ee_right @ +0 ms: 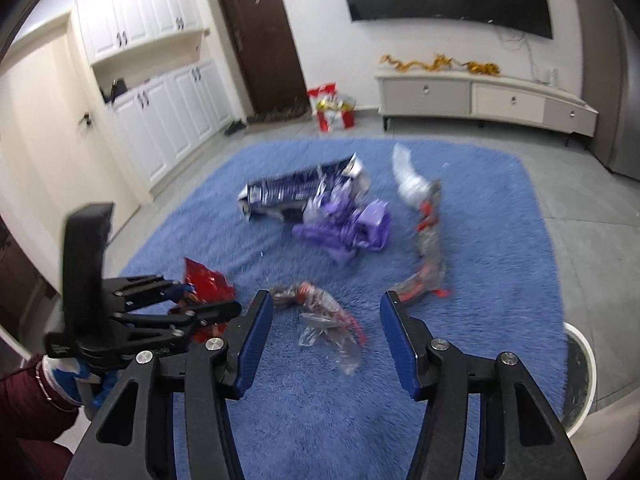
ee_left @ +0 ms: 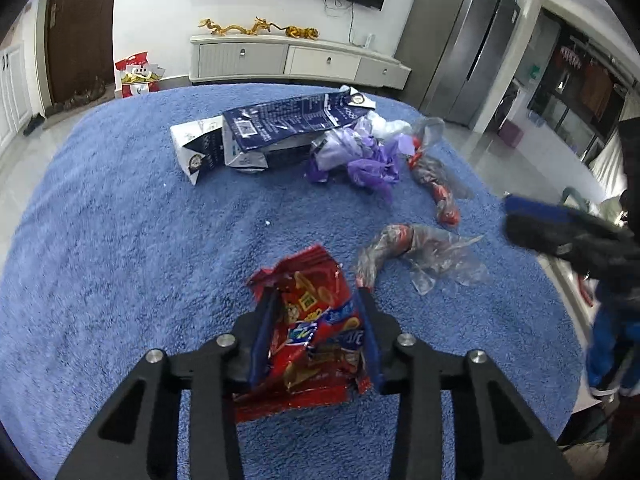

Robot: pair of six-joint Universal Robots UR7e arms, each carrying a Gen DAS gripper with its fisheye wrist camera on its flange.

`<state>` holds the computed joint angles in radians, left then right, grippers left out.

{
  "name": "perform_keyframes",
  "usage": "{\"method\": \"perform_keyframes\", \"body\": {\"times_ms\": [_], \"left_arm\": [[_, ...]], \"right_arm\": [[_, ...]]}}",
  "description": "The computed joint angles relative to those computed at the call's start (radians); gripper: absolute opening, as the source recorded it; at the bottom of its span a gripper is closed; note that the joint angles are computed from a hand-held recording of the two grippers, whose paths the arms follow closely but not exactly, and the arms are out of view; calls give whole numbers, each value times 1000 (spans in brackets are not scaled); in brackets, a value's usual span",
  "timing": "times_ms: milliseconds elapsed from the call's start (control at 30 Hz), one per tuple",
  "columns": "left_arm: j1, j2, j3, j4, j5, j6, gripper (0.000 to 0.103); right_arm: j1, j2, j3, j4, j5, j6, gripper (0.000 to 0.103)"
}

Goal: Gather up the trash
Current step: 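Grasp the red snack bag with left tool while right tool grasps clear wrapper, then carry both items to the black bin and open both tools to drop them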

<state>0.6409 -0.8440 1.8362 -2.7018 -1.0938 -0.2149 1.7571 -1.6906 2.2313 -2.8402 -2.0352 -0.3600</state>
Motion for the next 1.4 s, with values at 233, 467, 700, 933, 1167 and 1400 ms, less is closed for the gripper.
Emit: {"method": "perform_keyframes", "body": {"times_ms": [233, 467, 700, 933, 1167, 1400], "left_arm": [[3, -39, 47, -51, -12, -9, 22], [2, -85, 77, -48, -13, -49, 20], [-19, -144, 123, -52, 15, -80, 19], [-48, -192, 153, -62, 30, -108, 16], [-88, -189, 137, -49, 25, -119, 15], [-118, -98, 26, 8, -53, -110, 14]], "right_arm": [[-12, 112, -23, -25, -41, -50, 48], [-23, 154, -31, 4, -61, -44, 18], [-15, 87, 20, 10, -27, -22, 8], [18, -64, 83, 0, 12, 2, 8], [26, -254, 138, 22, -1, -9, 8], [-60, -483, 180, 48, 2, -39, 8]]}}
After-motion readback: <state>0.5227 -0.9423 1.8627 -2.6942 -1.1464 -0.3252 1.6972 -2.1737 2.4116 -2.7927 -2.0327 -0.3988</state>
